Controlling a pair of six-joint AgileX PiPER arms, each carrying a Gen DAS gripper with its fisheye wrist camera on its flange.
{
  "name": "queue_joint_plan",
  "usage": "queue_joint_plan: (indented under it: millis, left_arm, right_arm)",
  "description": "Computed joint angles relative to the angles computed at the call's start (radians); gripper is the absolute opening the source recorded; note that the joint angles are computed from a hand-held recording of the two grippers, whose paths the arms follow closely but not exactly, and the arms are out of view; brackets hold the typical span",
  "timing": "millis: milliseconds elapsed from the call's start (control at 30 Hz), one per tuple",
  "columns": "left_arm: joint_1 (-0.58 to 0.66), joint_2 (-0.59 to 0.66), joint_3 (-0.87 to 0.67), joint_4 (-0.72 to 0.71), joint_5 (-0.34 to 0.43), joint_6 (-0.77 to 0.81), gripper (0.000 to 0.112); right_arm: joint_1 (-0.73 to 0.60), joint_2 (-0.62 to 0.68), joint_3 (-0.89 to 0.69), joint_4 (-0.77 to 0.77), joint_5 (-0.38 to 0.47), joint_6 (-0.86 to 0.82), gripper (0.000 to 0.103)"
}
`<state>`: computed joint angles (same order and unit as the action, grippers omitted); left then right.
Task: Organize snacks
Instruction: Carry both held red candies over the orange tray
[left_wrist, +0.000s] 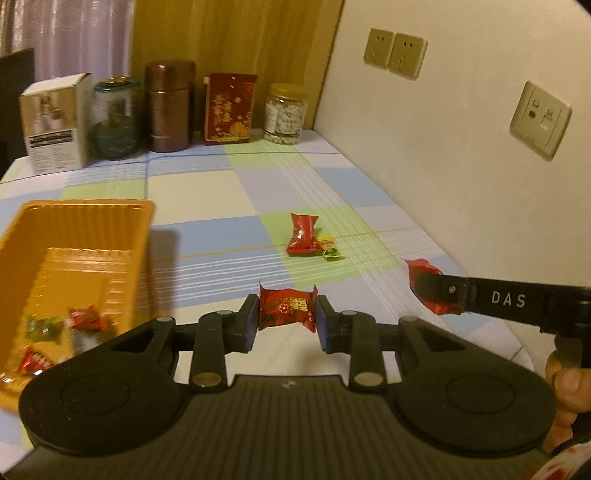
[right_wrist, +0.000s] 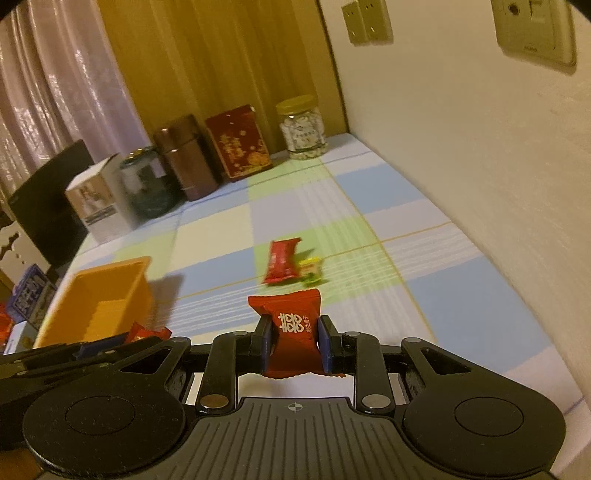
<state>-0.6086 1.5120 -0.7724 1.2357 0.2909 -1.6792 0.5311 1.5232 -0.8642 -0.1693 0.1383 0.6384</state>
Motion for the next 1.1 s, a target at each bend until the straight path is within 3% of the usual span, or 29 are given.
queue_joint_plan:
  millis: [167,433,867,1100]
  left_arm:
    - [-0.039,-0.147,0.084,-0.104,0.072,0.08,0.028]
    - [-0.111,-0.373,0.183,-0.241,0.223,0.187,0.028]
    - [-0.123,-0.64,0.275,-0.376,0.426,0.318,0.028]
    - [-0.053,-0.712,0.295,-0.44,0.44,0.412,0.028]
  right_arm:
    - [0.122,-0.086,0.029,-0.292,0.079,0.345,0.026]
    - [0.319,-0.142,0.034,-0.508,0.183,0.622,0.026]
    - [0.504,-0.059,-0.094,-0.583,0.249,0.694,0.026]
    - [0.536,-0.014,-0.155,-0.576,0.263,0.664,0.026]
